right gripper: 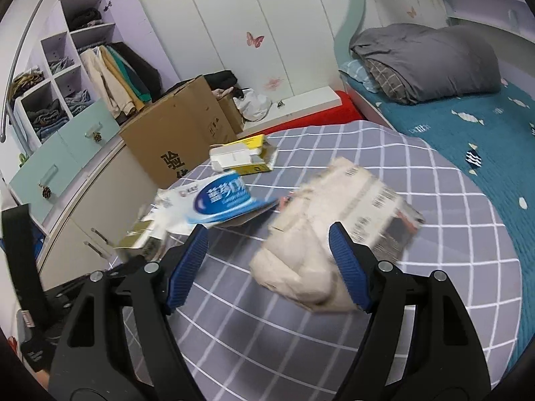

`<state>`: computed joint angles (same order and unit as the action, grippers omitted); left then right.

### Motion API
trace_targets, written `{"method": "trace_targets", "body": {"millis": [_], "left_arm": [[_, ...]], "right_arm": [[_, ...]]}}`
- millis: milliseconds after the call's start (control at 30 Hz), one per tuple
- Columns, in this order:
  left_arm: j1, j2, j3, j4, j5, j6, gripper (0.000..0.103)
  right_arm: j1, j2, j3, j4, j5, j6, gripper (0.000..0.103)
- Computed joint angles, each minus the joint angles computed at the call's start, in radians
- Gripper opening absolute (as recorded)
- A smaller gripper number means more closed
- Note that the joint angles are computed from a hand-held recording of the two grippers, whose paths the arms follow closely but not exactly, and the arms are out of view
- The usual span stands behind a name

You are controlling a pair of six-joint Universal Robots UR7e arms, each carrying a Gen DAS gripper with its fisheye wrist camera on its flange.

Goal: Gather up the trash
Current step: 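Grasp the white-gold medicine box with the left tool while the right tool grasps the blue-white toothpaste box, then carry both boxes to the wastebasket and open both tools above it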

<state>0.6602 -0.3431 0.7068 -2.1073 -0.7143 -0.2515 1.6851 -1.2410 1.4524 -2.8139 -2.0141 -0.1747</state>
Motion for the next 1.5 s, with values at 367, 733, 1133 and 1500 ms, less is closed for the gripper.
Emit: {"method": "trace_targets", "body": {"millis": [367, 733, 1133, 1500], "left_arm": [[0.04, -0.121, 0.141, -0.024, -0.026, -0.018, 0.002], [0.058, -0.154, 0.201, -0.055, -0.06, -0.016, 0.002], [0.051, -0.231, 0.333, -0.132, 0.033, -0.015, 0.002], [0.088, -0.439, 0.557, -0.224, 0.15, -0.108, 0.002]], "right_arm": [[0.013, 0.092, -0.101, 0.188, 0.101, 0.144, 0.074], [-0.024, 0.16, -0.122, 0.205, 0.293, 0.381, 0.05], [0.03, 0.157, -0.102, 0.042, 0.312, 0.295, 0.005], [0.13, 0.248, -0.151, 0.114, 0.303, 0.243, 0.005]]}}
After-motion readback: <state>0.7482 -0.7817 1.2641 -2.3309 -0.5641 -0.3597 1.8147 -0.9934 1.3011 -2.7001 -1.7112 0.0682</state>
